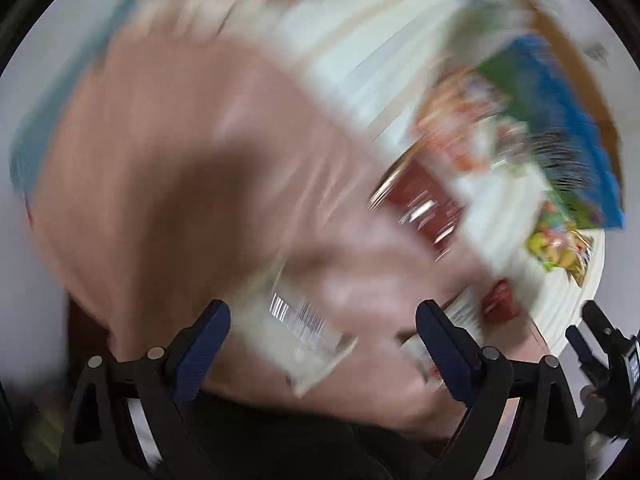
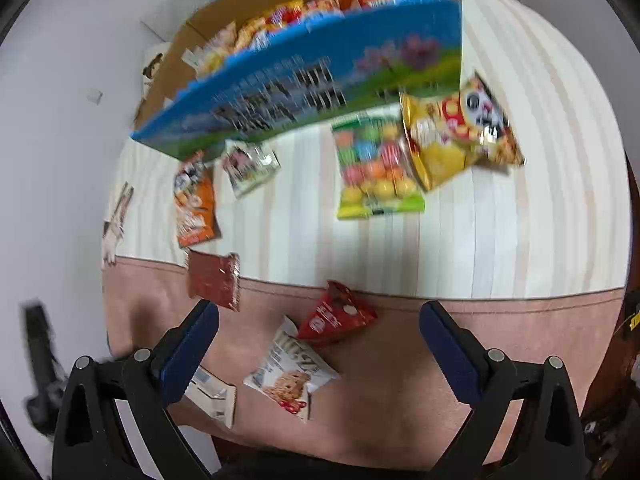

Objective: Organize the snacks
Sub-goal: 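Grasp the white wrapped packet with left tool while right grasps the candy bag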

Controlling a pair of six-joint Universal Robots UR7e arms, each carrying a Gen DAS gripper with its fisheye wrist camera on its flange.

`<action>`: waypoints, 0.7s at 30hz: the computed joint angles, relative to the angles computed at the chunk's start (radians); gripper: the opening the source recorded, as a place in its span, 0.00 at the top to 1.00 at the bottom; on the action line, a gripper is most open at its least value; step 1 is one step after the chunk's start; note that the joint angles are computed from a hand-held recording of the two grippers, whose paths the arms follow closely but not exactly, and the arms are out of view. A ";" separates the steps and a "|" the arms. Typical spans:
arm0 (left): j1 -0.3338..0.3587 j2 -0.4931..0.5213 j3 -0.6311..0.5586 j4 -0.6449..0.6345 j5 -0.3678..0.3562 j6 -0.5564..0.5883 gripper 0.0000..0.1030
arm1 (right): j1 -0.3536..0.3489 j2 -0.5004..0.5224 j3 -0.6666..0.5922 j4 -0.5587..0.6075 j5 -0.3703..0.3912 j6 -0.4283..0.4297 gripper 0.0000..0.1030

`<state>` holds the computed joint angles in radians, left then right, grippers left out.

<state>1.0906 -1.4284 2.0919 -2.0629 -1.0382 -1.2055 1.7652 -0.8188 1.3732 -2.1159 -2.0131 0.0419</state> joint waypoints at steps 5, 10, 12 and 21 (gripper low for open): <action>0.135 0.042 0.132 -0.296 -0.222 -0.062 0.09 | -0.006 0.036 -0.027 -0.024 -0.037 -0.021 0.01; 0.146 0.134 0.111 -0.383 -0.188 -0.063 0.37 | -0.006 0.122 -0.135 -0.064 -0.091 -0.064 0.01; 0.120 0.165 0.071 -0.335 -0.131 -0.025 0.38 | -0.008 0.172 -0.199 -0.058 -0.112 -0.076 0.04; 0.010 0.324 -0.151 0.018 0.159 0.245 0.38 | -0.025 0.377 -0.464 0.090 -0.234 -0.097 0.49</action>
